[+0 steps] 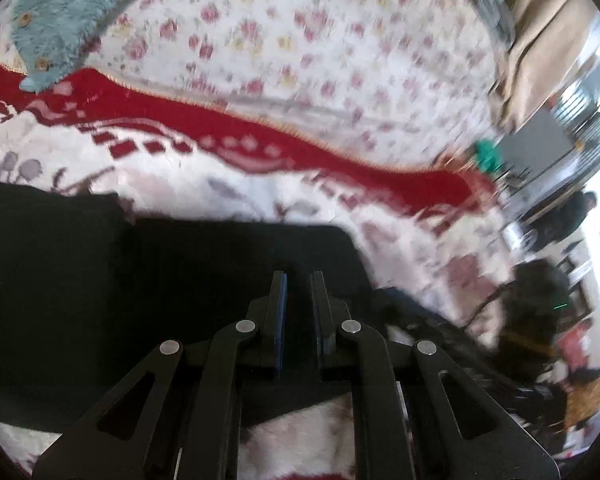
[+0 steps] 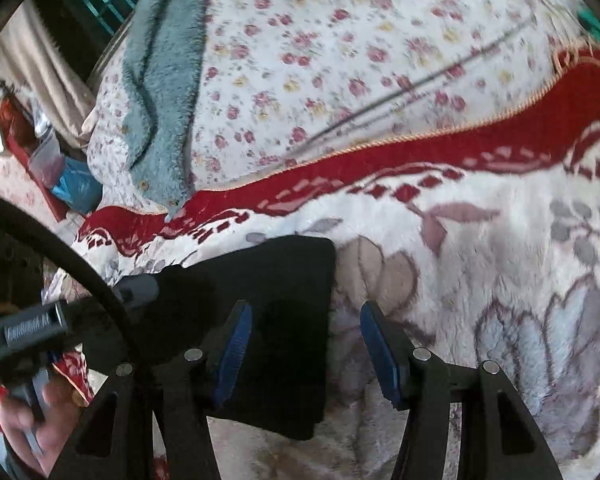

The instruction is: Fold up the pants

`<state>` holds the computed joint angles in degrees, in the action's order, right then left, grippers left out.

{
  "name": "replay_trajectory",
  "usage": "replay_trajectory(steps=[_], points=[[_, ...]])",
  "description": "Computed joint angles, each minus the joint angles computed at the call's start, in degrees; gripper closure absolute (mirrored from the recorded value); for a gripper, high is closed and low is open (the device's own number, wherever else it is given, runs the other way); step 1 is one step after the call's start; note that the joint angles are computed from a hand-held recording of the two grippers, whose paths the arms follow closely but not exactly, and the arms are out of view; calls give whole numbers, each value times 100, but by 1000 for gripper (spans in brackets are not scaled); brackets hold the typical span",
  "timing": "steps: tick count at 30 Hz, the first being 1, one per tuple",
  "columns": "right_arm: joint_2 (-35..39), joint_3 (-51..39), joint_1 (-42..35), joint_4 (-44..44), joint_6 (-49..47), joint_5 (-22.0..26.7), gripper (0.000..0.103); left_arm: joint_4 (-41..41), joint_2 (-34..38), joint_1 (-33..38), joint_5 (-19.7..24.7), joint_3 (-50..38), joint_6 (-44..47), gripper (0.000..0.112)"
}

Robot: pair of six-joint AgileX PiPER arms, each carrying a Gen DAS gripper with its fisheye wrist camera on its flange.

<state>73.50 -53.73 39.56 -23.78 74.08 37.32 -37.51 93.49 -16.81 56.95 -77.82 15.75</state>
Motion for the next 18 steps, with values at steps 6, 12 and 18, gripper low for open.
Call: replay_trajectory(steps=[6,12,18], points=[[336,-91,171,153,-358,57,48,489,-9,220,-325,462,-280,110],[927,-783,673,15,-953,749,48,399,-376,468,-489,999,-26,110],[538,-886,1233,-1521,188,1276,49,394,-432,462,-602,1084,-41,110]])
